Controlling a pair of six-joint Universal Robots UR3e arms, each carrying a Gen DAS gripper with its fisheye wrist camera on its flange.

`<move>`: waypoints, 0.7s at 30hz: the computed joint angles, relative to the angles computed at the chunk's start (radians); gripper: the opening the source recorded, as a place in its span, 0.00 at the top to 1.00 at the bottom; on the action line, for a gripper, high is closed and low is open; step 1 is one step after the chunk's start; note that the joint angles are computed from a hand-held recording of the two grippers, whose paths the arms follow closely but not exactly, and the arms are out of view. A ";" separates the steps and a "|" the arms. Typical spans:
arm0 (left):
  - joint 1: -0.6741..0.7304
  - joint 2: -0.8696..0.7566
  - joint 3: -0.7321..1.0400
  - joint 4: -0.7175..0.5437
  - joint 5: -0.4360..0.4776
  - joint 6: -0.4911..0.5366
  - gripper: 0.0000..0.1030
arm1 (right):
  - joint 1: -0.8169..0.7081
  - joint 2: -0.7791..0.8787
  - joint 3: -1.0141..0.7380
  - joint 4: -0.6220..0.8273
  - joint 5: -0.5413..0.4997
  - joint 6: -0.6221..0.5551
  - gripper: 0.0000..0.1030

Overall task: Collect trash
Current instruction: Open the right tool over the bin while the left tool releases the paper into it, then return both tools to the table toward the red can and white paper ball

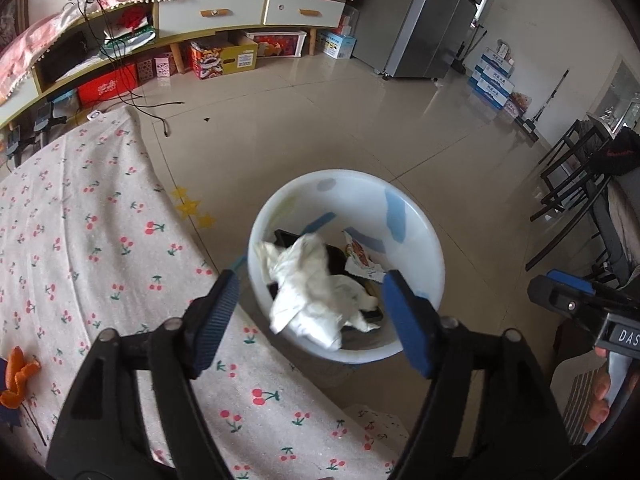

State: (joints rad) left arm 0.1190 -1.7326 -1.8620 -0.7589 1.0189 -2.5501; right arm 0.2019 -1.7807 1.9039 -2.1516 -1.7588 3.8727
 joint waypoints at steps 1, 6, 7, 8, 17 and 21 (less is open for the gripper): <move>0.007 0.009 -0.005 0.002 0.008 0.008 0.24 | 0.003 -0.001 -0.002 0.002 -0.001 -0.001 0.22; 0.071 0.061 -0.023 -0.043 0.035 0.039 0.20 | 0.027 0.009 -0.019 0.004 0.003 -0.001 0.22; 0.091 0.078 -0.034 -0.056 0.032 0.050 0.20 | 0.036 0.014 -0.027 0.005 0.001 0.001 0.22; 0.113 0.097 -0.046 -0.069 0.028 0.063 0.19 | 0.046 0.022 -0.038 0.006 -0.004 0.005 0.22; 0.365 0.277 -0.123 -0.261 -0.012 0.231 0.13 | 0.155 0.142 -0.160 0.007 -0.025 0.030 0.20; 0.490 0.315 -0.113 -0.357 -0.013 0.319 0.12 | 0.210 0.222 -0.248 0.020 -0.036 0.037 0.20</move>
State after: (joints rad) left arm 0.6091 -1.4171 -1.9749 -1.1157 1.0059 -2.2309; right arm 0.4121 -1.5583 1.6556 -2.1316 -1.7944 3.9094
